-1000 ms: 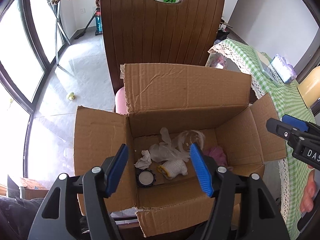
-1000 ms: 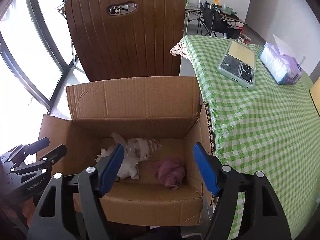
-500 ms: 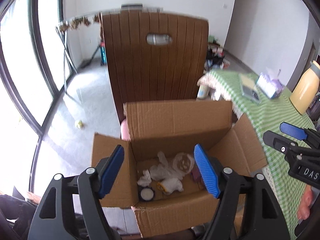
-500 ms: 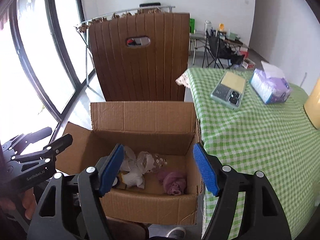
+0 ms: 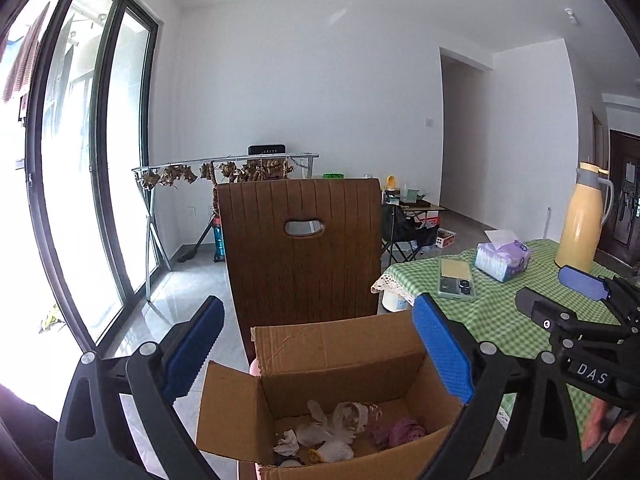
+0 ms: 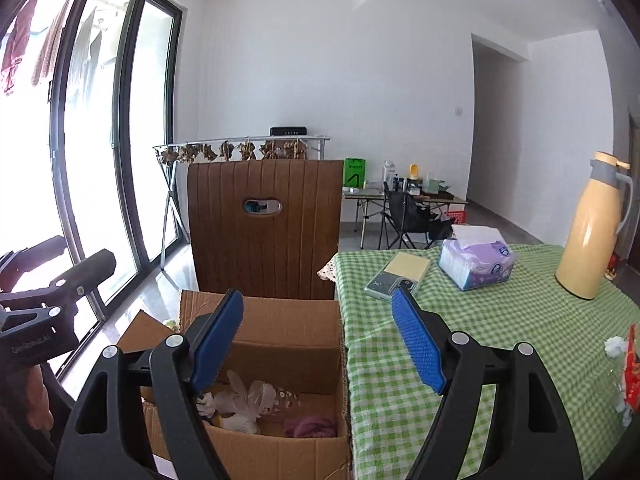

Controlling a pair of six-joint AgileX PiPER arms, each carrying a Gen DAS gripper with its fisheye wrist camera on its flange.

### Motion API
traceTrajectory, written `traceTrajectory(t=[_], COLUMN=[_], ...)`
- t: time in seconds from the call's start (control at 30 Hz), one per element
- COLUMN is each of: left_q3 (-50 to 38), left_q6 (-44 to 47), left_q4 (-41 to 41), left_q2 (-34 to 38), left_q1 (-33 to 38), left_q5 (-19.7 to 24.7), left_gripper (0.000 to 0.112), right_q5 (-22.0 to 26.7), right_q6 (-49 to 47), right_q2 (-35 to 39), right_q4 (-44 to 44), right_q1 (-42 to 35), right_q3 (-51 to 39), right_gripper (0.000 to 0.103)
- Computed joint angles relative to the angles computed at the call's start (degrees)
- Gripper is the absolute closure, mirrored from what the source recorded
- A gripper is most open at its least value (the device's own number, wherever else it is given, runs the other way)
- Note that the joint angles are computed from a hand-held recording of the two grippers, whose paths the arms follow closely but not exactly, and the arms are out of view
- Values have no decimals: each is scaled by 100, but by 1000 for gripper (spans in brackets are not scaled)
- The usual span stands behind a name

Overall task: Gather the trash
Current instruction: 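Move both tools back from the box to the table, then grasp the yellow snack bag with the left tool while the right tool grasps the dark blue carton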

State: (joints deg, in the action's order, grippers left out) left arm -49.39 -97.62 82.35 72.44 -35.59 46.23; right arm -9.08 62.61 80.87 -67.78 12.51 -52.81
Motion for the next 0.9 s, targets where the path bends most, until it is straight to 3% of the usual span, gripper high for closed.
traceTrajectory(t=[0.07,0.13,0.3,0.4,0.53,0.6,0.73,0.8,0.9], left_q3=[-106,-162,-666,-1166,-1985,-2644,-4159,-5148,-6867], left_q6=[13,-124,-210,-275,-263,360,2340,3486,5205], left_q4=[-63,27,17,-7,-221,-895,-2727,-3804,-5442], left_q2=[56,151,752,1331,2198,2720,3837,4510,5632], left_q1=[-379,-674,-1398,-1799,-2225,-2329,-2705,-2859,-2991], left_q5=[345,422,383,91,-680,-1272,-1835,-1904,-1653], left_gripper=[20,18,17,17,17,17,17,17,17], right_q5=[151,219,27,-729,-1715,-2164,-3356,-3574,-3734], right_q6=[-916,-915,1658,2328,1689,1450,925,857,1055], right_q2=[-220,-414,-899,-1220,-1425,-1310,-661,-307,170], right_q4=[920,1037,-1481,-2433,-2367,-2387,-2668,-2826,-3151], right_q1=[-79,-327,-1698,-3288,-5579,-6725,-8698,-9262,-9691], right_q3=[165,316,748,1024,1264,1181,672,338,-193], right_gripper=[25,22,22,21,21,20,18,18,18])
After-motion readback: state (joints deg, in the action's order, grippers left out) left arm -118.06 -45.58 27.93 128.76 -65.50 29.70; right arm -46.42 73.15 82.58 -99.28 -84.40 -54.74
